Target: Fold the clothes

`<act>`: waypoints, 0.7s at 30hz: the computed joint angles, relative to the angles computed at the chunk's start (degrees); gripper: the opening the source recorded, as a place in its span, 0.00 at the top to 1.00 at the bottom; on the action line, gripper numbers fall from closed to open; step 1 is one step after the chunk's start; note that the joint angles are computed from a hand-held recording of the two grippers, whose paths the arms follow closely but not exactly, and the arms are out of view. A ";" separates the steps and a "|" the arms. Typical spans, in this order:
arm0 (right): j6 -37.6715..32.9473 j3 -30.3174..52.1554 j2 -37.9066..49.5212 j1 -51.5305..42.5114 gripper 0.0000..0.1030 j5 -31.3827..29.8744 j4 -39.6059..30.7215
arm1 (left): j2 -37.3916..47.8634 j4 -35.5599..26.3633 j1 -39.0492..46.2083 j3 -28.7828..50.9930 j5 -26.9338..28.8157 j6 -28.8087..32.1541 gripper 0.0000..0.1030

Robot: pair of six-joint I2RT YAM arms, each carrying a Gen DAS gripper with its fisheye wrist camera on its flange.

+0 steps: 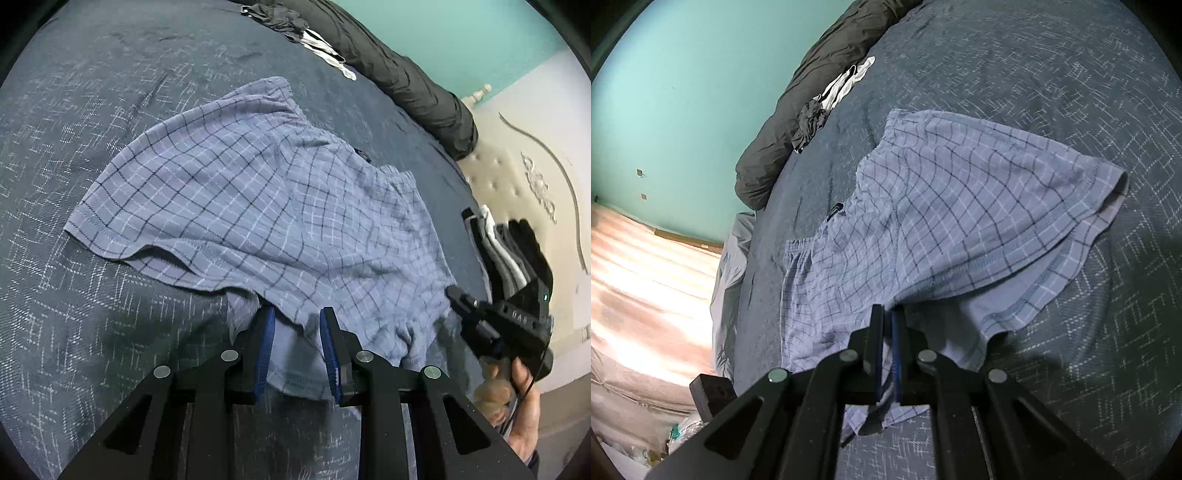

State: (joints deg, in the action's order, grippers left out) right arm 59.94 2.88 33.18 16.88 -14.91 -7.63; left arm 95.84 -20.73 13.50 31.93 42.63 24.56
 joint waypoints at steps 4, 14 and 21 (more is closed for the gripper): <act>-0.48 -0.32 -0.21 -0.23 0.97 -0.58 -0.02 | 3.22 1.85 0.21 1.21 1.35 -2.67 0.76; -0.39 0.83 -3.63 0.68 0.98 0.26 -4.66 | -1.44 -3.08 3.65 0.86 4.38 0.82 0.99; 1.39 2.49 -11.19 4.11 0.98 2.99 -13.78 | -4.69 -11.67 8.87 1.41 5.25 8.81 0.99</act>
State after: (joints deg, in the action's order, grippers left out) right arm 61.33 5.37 21.99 20.99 -11.92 -21.42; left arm 91.15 -32.40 22.38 33.34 47.87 33.36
